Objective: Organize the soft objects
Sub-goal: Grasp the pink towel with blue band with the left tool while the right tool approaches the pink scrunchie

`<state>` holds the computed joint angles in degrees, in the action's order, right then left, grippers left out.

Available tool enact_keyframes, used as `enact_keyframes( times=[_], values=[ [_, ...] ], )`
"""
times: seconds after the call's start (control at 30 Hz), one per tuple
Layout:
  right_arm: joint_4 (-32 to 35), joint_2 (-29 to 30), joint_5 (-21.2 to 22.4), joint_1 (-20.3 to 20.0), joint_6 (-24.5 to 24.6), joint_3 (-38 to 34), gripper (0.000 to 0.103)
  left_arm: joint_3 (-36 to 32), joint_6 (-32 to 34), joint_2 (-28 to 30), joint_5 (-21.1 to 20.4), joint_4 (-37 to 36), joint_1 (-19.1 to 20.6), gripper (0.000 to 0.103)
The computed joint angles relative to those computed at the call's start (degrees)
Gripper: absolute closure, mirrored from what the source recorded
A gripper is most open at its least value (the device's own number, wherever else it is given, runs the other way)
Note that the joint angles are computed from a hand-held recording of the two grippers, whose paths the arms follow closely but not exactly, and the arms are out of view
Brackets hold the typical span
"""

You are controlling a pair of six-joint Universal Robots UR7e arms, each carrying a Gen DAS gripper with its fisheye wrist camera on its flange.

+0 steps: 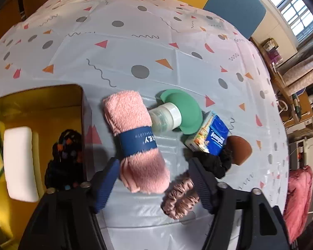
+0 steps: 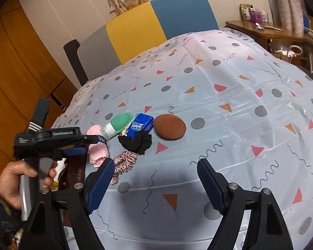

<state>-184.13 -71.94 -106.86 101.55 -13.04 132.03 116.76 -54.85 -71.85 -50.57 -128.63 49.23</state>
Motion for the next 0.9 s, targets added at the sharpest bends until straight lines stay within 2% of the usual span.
enact_keyframes(
  times=[0.13,0.2,0.23,0.27,0.37,0.5,0.7,0.9],
  values=[
    [0.4,-0.4,0.6,-0.1,0.4,0.1,0.021,-2.5,0.0,2.8,1.2,2.3,1.0,0.030],
    [0.3,-0.4,0.5,0.1,0.3,0.1,0.021,-3.7,0.1,4.2,2.8,4.4,1.0,0.034],
    [0.3,-0.4,0.7,0.0,0.2,0.1,0.021,-4.3,0.4,4.8,3.3,5.3,1.1,0.041],
    [0.2,-0.4,0.8,0.0,0.1,0.1,0.021,-4.7,0.5,5.4,4.0,6.3,1.1,0.053],
    [0.1,-0.4,0.7,-0.1,0.2,0.1,0.021,-3.8,0.5,5.3,6.6,6.7,0.5,0.066],
    [0.2,-0.2,0.2,-0.2,0.4,0.0,0.021,-0.2,2.2,3.2,7.8,3.4,-1.2,0.068],
    [1.0,0.6,-2.2,-0.3,1.3,-0.4,0.021,6.9,5.3,-1.8,6.9,-1.2,-7.4,0.069],
    [0.8,1.4,-4.1,-0.3,1.6,-0.4,0.021,15.4,8.3,-6.6,0.7,-4.9,-16.4,0.070]
  ],
)
